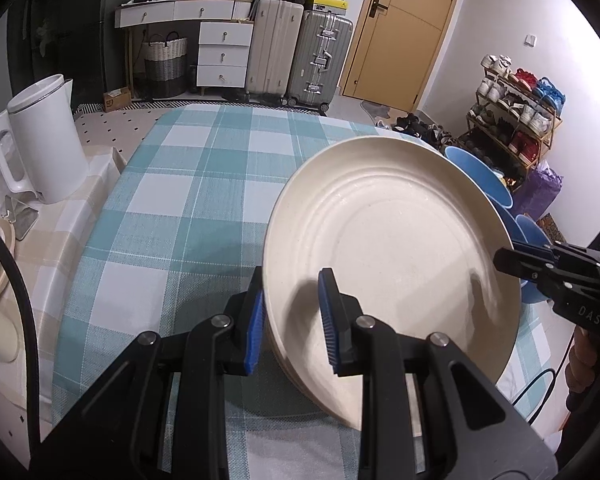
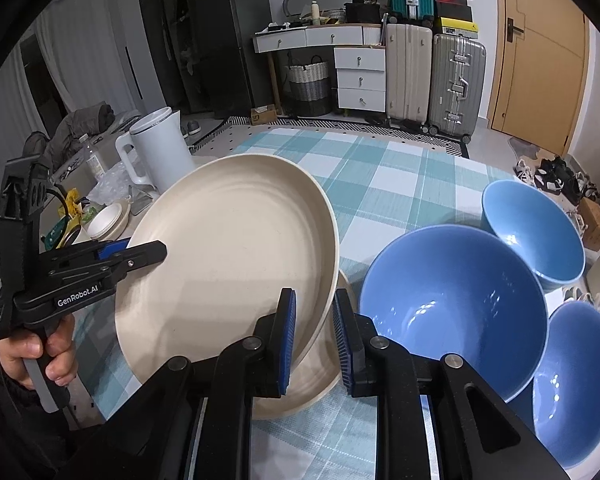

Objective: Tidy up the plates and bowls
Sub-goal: 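Lower the held cream plate onto the stacked cream plates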

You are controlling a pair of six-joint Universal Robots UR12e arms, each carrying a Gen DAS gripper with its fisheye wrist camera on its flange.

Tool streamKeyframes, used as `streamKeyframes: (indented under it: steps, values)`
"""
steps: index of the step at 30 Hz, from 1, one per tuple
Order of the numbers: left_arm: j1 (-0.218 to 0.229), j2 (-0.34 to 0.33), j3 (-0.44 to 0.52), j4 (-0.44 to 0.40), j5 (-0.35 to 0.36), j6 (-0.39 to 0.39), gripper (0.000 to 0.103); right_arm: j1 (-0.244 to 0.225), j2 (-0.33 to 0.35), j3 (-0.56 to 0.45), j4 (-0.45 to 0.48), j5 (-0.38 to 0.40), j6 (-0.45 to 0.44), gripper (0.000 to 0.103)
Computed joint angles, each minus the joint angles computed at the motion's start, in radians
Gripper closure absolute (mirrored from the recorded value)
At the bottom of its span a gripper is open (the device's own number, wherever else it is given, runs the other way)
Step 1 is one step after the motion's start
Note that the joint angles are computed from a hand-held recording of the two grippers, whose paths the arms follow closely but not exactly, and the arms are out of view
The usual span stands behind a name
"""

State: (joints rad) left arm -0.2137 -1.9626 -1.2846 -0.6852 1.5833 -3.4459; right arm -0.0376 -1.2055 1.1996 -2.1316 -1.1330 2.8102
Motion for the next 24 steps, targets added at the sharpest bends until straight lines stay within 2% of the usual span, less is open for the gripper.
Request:
streamKeyframes:
  steps: [15,24]
  values:
    - [0.005,-0.029,-0.003,-0.003,-0.013,-0.009,0.081,0.002,-0.006,0.055,0.003,-0.026,0.016,0.083]
    - [-0.003,-0.055,0.010,-0.010,0.025,0.006,0.081,0.016,0.003,0.073,-0.017,-0.077,0.021,0.082]
